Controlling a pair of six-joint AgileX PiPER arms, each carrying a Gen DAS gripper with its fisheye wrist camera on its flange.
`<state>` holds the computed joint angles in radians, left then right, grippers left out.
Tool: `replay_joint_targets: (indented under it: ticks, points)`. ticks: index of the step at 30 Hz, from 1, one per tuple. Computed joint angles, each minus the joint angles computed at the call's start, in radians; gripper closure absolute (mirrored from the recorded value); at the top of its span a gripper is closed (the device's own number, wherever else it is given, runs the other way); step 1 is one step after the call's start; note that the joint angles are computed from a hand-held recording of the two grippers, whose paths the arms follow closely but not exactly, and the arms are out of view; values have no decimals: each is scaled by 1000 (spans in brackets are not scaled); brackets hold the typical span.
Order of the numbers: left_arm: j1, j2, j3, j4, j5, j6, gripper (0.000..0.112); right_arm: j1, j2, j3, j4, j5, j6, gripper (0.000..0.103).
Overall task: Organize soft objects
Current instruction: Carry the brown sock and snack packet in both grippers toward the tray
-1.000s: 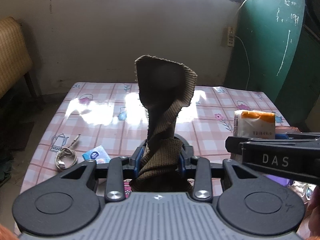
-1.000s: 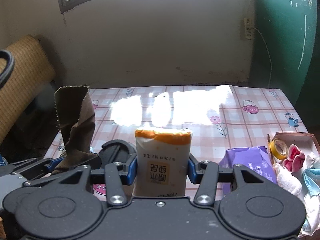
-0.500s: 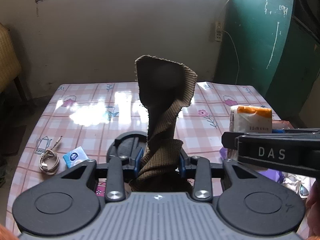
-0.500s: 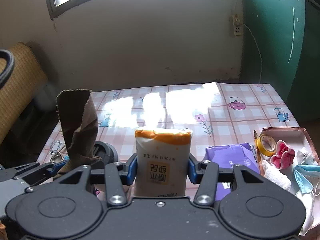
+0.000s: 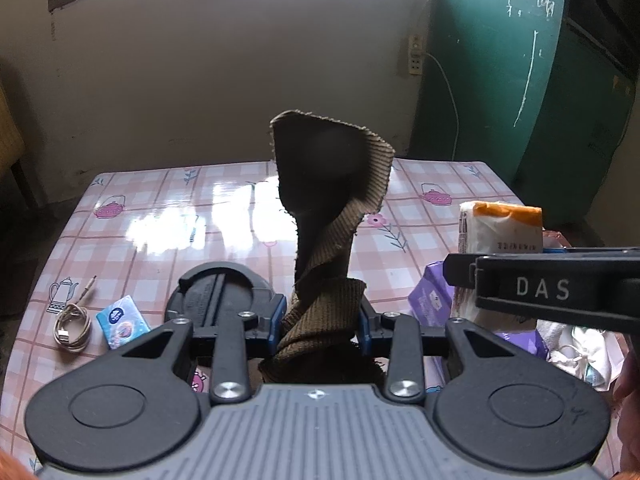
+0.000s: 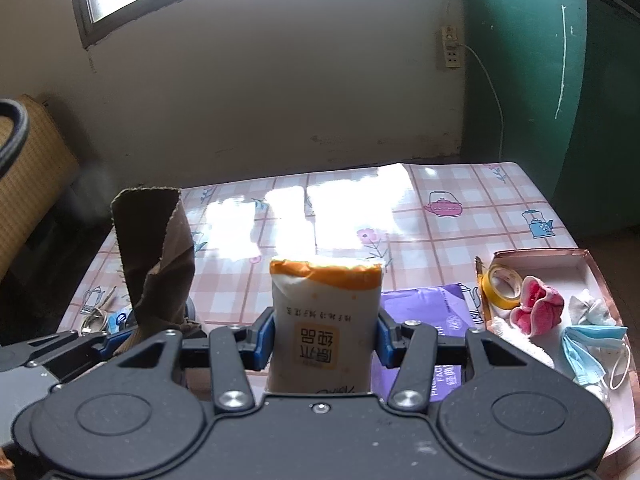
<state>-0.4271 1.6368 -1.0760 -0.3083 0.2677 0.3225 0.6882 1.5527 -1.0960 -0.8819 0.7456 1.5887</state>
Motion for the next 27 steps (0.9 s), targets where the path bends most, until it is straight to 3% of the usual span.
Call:
replay_joint_targets:
  ticks: [27]
  points:
    - [-83,25,17,-25,-35,14,75,-58,-117,137,-7,-4,10,44]
